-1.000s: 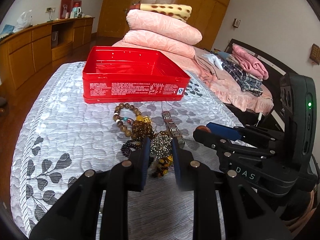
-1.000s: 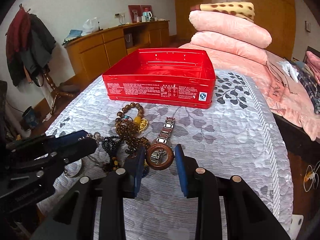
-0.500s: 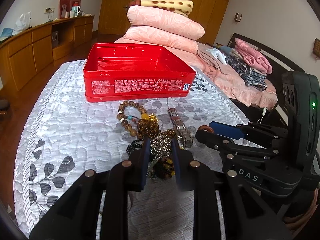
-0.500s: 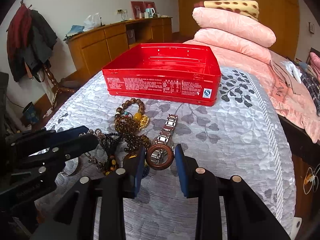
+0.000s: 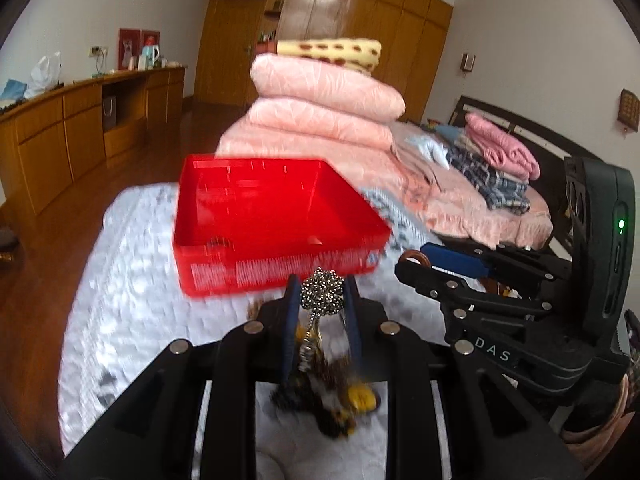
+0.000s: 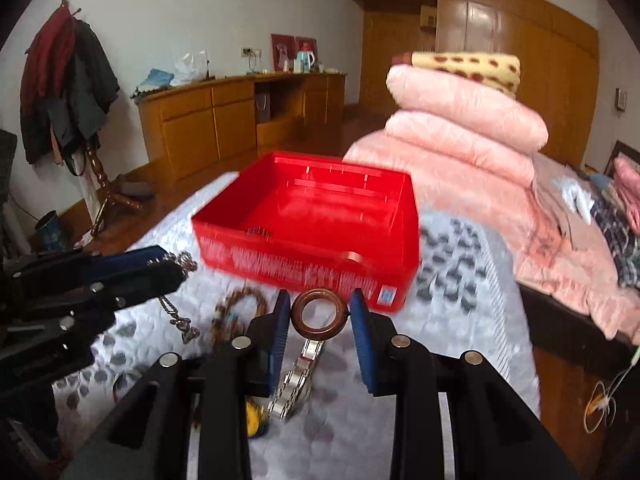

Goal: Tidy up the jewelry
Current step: 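Carry the chain and wooden ring into the red tin and release both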

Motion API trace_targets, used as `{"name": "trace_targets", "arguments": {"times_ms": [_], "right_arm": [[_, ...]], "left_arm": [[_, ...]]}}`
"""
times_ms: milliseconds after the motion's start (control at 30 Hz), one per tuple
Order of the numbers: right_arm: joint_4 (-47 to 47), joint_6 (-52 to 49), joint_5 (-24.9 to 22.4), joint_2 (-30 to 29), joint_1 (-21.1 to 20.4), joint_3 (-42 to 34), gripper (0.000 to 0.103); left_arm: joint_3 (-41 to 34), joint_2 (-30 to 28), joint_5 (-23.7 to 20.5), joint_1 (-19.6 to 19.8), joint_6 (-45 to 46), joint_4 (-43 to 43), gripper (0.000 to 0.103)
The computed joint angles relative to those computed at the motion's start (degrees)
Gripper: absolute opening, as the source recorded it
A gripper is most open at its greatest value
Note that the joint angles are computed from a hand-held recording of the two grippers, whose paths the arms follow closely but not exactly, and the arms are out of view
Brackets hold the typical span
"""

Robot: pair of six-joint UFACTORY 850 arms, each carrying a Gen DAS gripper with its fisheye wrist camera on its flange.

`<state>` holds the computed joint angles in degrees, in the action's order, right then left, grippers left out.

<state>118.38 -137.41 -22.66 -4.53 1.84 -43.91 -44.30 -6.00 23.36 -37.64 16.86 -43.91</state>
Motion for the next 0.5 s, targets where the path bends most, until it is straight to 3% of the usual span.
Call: {"name": "trace_targets", "arguments": {"times_ms": [300, 500], "right_arm": [[-5.2, 6.9, -1.0, -7.1, 0.7, -10.8, 0.03], [-12.2, 16.3, 0.3, -13.9, 1.3, -18.0, 0.03]], "left_arm": [[-8.4, -3.8, -0.9, 5.5, 1.5, 2.2, 0.021], [-15.8, -10.3, -6.8, 9.7, -2.3, 6.1, 0.021]]}}
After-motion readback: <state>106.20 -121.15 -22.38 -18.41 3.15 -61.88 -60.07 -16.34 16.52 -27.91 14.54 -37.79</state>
